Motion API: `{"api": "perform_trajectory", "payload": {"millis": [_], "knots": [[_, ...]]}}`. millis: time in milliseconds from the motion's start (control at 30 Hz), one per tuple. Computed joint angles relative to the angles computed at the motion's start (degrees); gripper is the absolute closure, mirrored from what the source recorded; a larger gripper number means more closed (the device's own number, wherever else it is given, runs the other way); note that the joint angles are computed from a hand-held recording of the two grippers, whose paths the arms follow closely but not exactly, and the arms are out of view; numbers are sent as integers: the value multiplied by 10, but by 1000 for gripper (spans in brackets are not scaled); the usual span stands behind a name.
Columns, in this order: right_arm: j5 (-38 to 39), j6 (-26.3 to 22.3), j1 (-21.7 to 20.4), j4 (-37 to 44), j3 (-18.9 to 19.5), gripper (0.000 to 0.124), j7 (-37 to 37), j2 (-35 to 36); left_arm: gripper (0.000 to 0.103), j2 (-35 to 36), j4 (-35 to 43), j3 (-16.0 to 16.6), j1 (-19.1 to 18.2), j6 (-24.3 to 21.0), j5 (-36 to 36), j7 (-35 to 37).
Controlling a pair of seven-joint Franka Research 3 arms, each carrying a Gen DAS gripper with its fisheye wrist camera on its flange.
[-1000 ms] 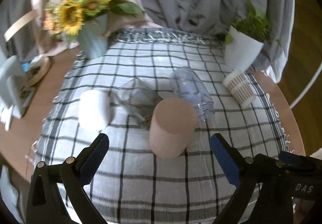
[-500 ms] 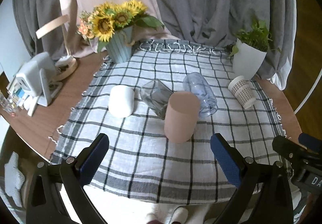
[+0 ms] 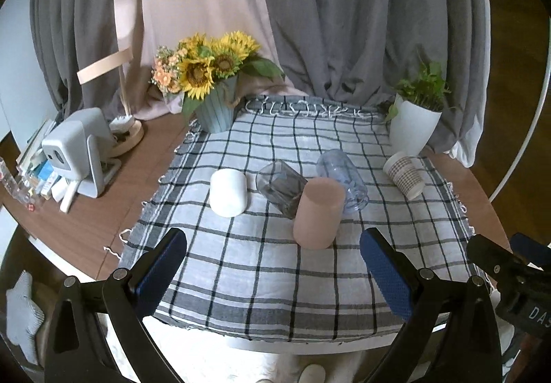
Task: Flip cup upside down
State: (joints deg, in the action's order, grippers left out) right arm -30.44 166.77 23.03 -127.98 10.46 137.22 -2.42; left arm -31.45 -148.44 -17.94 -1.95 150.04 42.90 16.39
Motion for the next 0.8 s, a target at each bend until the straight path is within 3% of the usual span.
{"api": "perform_trajectory", "payload": {"millis": [333,800], "knots": [[-125,-9,-17,-20,40,30,144,-41,0,-61,-42,16,-6,28,-16,51],[-164,-40,-17,-31,70,30,211,-65,0,-113,-79,10,9,62,-47,102]]}}
